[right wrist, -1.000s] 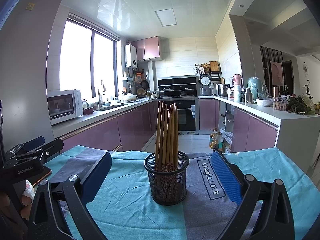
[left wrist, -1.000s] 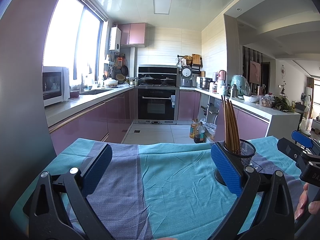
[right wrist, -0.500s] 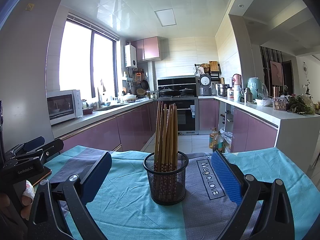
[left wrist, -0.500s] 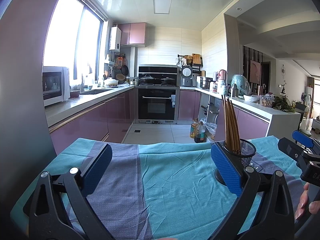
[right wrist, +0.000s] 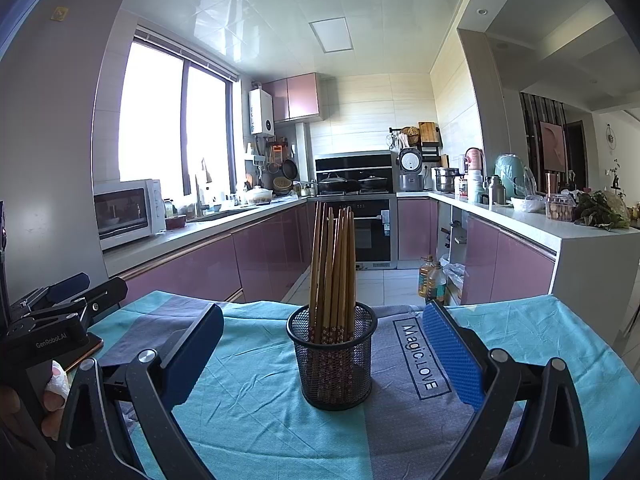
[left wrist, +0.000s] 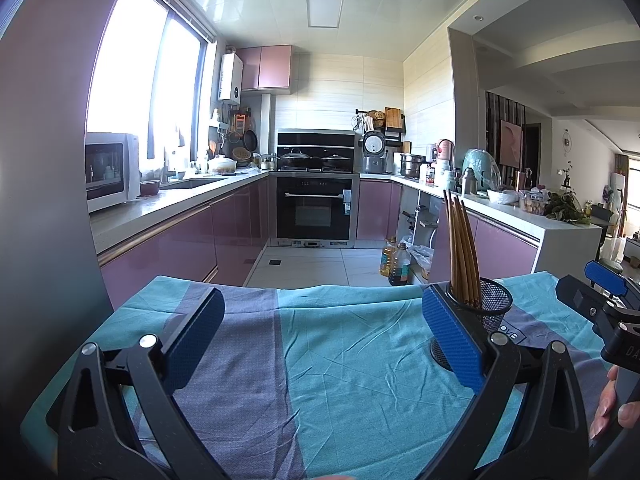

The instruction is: Organize utensils

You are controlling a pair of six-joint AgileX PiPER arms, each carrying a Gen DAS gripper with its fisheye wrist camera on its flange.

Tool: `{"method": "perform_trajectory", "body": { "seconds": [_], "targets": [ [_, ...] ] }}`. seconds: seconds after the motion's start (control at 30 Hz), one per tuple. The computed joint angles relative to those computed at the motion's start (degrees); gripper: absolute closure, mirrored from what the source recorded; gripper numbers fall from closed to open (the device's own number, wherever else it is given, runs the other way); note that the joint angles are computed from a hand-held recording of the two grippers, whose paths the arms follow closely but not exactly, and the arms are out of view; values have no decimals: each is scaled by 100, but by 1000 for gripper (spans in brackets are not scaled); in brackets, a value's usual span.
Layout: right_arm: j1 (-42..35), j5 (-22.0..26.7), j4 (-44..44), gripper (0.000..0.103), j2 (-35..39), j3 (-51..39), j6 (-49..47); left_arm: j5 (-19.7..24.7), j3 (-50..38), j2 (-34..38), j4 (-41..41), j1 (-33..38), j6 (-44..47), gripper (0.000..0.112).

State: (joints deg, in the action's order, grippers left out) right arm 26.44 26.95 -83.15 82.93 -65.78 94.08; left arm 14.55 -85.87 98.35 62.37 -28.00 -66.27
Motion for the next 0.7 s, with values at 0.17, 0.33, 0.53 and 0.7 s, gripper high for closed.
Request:
{"method": "perform_trajectory", "body": {
  "seconds": [0.17, 0.33, 0.53, 0.7],
  "targets": [
    [0, -3, 4, 7, -3, -2, 9, 0, 25, -10, 25, -2, -33, 15],
    [0, -3, 22, 7, 1, -7, -11, -24, 26, -7, -11, 27, 6, 15],
    [-5, -8, 12, 7, 1, -5, 0, -31, 25, -6, -14, 31, 16, 15],
    [-6, -2, -2, 7, 0, -3, 7, -24, 16, -4, -27, 27, 21, 15]
  ]
}}
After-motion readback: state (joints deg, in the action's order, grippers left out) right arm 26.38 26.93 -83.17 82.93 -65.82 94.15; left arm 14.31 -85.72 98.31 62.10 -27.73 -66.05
